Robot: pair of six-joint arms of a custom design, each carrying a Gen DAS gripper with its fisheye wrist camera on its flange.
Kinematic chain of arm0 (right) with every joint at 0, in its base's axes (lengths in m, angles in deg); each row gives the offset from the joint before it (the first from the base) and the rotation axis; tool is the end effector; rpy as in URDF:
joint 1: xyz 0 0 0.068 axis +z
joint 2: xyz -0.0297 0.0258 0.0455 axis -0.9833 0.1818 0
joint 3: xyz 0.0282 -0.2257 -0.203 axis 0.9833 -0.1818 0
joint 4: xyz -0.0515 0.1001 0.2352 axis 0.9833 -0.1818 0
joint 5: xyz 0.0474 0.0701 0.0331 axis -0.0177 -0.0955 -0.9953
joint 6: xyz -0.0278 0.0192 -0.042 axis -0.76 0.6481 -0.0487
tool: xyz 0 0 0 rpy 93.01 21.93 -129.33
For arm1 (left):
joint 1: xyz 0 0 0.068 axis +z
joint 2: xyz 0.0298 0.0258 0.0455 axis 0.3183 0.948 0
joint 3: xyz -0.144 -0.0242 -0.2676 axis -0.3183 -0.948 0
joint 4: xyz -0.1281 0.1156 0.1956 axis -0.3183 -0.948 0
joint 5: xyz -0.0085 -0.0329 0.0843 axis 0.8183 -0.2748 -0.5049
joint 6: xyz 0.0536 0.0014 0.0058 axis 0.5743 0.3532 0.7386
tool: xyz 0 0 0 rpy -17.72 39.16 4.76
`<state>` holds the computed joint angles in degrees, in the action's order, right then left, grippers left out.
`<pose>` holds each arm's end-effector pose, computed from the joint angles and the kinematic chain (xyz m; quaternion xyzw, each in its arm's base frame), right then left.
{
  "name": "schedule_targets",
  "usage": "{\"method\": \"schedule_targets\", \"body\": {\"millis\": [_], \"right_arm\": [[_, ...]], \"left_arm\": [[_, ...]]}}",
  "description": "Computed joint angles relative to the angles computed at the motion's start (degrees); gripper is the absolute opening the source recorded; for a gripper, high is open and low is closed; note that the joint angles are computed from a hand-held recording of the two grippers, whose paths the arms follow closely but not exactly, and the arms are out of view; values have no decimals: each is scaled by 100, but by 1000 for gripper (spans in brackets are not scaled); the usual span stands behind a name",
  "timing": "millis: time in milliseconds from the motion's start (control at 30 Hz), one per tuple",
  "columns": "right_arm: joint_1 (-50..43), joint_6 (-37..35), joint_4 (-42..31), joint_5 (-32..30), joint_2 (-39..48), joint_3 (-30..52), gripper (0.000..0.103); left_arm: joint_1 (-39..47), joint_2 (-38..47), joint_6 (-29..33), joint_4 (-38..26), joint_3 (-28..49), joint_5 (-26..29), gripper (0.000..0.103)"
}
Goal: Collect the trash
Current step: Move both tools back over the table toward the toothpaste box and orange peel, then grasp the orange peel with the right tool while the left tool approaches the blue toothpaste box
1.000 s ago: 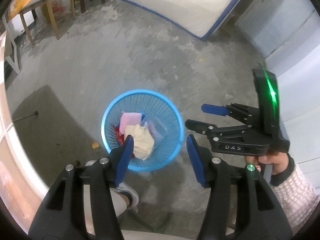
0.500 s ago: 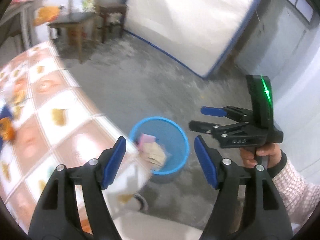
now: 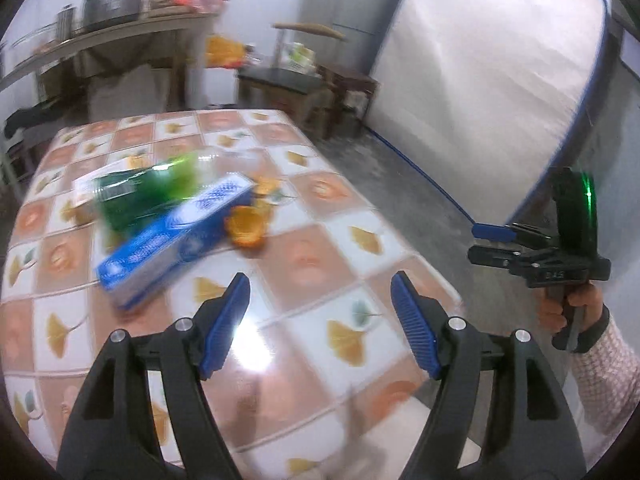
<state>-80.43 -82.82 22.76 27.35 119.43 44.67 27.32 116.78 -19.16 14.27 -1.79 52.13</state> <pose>0.2561 0.0152 0.2902 -0.2269 0.8968 0.2171 0.3116 0.1629 0.0123 0.3191 0.0154 0.9098 -0.1320 0.3932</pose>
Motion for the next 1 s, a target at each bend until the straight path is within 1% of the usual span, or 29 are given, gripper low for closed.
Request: {"method": "schedule_targets", "body": {"millis": [67,200,233,300,367,433,567,667,733,833,900,1000], "right_arm": [[420,363,124,123,179,227,79],[1150,966,366,282,837,871,79],[1289,1092,385,312,1057,1077,78],[1602,1391,354,436,1677,1662,78],[1849,1579,228,644,2277,2230,71],[2120,1736,-46,1097,2953,2945,64],[2334,2099,-513,1535,3984,4100,56],[2384,2460,-857,1718,4610,4881,51],[2412,2629,-1000,1826,4894,5244,47],[2502,2697,-1092,2050,5119,5546,43],[2606,2630,-1104,2289,5187,5646,41],[2778,2417,-1134,2673,5212,5694,33]], "left_arm": [[645,16,238,38,-76,356,69],[1405,92,482,275,-280,666,69],[1551,136,495,350,-330,666,69],[1680,218,481,462,-390,474,69],[1778,378,421,633,-444,313,69],[1906,515,406,756,-449,279,69],[2221,788,495,1097,-388,247,69],[2297,1116,543,1277,-263,193,68],[2274,1287,603,1360,-190,102,64],[2233,1493,703,1476,-112,57,61],[2182,1580,757,1544,-108,19,58],[2147,1684,803,1645,-124,-13,56]]}}
